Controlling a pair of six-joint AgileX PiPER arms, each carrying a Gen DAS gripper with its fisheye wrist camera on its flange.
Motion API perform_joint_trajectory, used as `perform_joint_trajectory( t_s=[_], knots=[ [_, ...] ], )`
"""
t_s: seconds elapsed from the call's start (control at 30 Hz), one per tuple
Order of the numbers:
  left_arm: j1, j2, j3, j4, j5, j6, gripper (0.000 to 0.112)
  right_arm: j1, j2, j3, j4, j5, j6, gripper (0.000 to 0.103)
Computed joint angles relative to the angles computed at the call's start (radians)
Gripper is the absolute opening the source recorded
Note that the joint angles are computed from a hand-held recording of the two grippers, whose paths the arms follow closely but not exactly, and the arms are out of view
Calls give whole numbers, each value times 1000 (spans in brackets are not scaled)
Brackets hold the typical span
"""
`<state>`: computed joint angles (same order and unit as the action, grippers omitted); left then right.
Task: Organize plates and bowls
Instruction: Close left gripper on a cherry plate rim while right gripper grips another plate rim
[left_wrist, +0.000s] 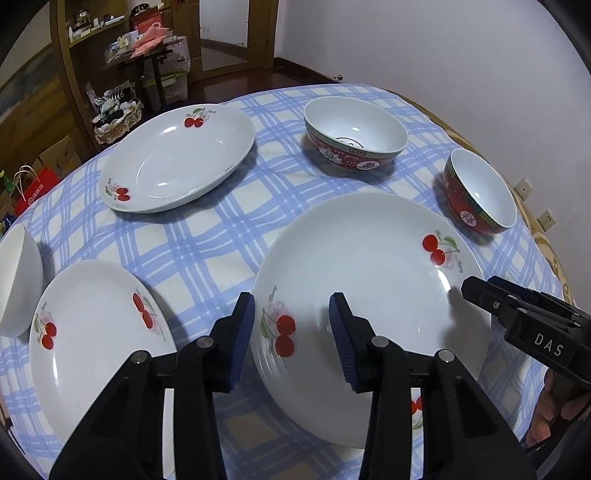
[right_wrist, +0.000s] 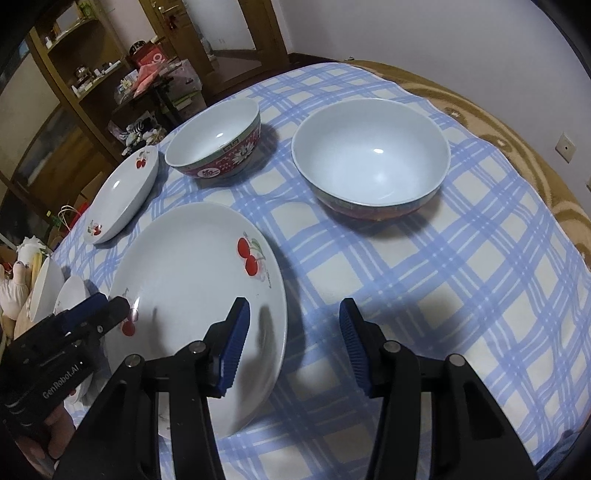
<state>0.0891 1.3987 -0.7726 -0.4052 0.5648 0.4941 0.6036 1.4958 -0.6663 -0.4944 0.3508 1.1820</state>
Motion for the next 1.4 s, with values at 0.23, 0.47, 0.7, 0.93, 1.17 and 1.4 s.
perform_joint_trajectory(
  t_s=[0.23, 0.47, 0.7, 0.93, 1.17, 1.4],
  knots=[
    [38, 6, -10, -70, 38, 98, 40, 1, -2, 2, -3, 8, 12, 53],
    [124, 36, -45, -212, 150, 242, 40, -8, 0, -1, 18, 16, -12, 53],
    [129, 53, -50, -225, 165, 261, 40, -9, 10, -5, 35, 20, -31, 53],
    [116, 55, -47, -212, 160, 247, 39, -18, 13, 0, 72, 8, -78, 41],
    [104, 28, -39, -158, 108, 207, 40, -16, 14, -3, 76, 13, -82, 41],
    [102, 88, -35, -142, 92, 181, 31, -22, 15, -3, 103, 8, -114, 37]
  ],
)
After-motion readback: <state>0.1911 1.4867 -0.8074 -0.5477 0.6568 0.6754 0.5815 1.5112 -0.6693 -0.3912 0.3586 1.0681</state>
